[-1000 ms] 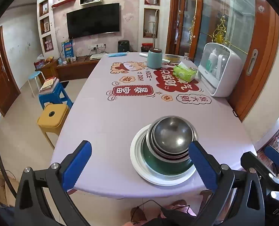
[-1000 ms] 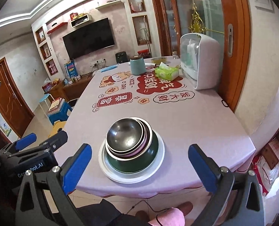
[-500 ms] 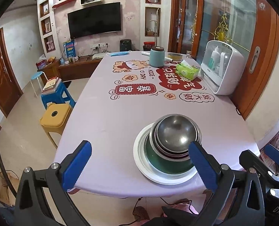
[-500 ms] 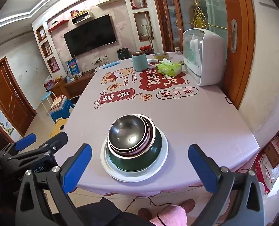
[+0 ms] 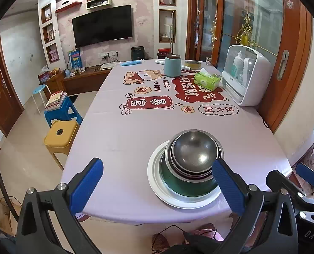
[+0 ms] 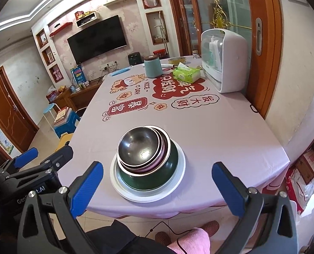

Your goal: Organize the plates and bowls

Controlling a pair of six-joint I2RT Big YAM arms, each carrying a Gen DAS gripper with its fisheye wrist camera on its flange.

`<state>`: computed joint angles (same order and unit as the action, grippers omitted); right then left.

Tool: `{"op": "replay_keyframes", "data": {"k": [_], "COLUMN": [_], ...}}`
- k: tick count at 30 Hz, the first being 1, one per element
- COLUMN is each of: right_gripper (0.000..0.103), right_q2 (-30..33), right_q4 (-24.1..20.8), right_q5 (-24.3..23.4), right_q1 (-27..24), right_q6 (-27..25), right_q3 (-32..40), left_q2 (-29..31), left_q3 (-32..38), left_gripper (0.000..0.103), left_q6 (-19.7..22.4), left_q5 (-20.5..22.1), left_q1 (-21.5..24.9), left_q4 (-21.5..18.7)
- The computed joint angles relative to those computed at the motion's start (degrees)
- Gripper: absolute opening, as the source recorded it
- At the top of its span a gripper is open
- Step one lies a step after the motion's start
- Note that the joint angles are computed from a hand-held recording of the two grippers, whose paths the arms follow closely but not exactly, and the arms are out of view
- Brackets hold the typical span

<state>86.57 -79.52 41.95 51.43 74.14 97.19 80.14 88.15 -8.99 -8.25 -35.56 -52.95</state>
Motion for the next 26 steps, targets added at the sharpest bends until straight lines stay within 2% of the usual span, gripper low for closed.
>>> {"op": "replay_keyframes", "data": {"k": [26], "right_gripper": [0.103], "right_q2": [1.0], "right_q4": [-0.6], "right_q5": [-2.2], "right_q1": [-0.9], "right_q6": [0.4], "right_q3": [0.9], "left_q2": [0.3], "left_q3": [-0.4], "left_gripper": [0.102], "left_q6": [1.0], "left_q5": [1.3], "left_q1": [1.3], "left_q4": [-0.1]}}
